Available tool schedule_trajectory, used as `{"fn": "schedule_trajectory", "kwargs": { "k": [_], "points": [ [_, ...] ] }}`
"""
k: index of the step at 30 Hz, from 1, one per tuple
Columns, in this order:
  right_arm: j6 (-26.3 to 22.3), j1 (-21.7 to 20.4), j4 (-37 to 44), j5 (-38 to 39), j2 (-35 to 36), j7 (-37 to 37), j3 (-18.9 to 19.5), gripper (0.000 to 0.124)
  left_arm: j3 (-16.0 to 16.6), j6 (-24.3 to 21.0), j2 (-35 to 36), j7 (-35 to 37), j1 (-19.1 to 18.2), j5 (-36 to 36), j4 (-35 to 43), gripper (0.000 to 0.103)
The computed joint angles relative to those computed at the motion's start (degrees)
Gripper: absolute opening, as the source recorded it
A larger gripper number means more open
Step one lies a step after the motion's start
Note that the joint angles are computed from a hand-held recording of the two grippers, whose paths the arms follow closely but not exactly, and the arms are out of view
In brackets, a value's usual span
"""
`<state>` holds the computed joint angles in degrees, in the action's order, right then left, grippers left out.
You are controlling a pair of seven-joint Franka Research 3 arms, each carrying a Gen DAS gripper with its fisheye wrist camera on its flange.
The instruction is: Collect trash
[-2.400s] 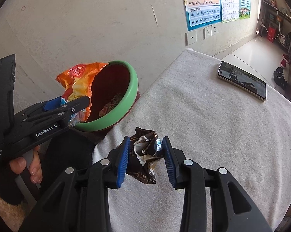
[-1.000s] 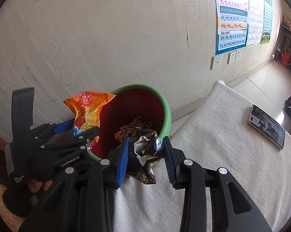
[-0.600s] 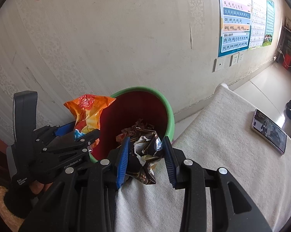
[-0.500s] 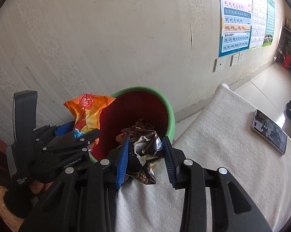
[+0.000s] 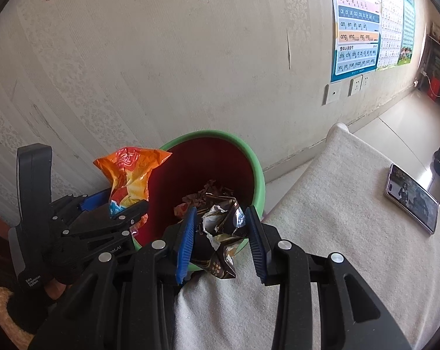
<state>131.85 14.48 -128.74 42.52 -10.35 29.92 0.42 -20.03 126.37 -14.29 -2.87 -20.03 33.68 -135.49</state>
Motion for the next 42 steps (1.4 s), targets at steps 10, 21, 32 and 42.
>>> {"fn": "schedule_trajectory", "kwargs": {
  "k": [10, 21, 32, 42],
  "points": [
    [0.4, 1.0, 0.6, 0.1, 0.6, -0.7, 0.7, 0.034, 0.7, 1.1, 0.4, 0.5, 0.7, -0.3, -0.6, 0.061],
    [0.8, 1.4, 0.6, 4.1, 0.6, -4.0, 0.1, 0.059, 0.5, -0.1, 0.9, -0.6, 0.9, -0.1, -0.4, 0.069],
    [2.0, -1.4, -4.6, 13.9, -8.5, -15.1, -4.9, 0.09, -4.0, -9.7, 0.5, -8.6, -0.5, 9.2, 7.9, 0.09],
    [13.4, -3.7, -8.0, 35.8, -16.6, -31.4, -10.5, 0.096, -6.7, -24.7, 10.1, -10.7, -6.4, 24.0, 25.2, 0.098]
  ]
}}
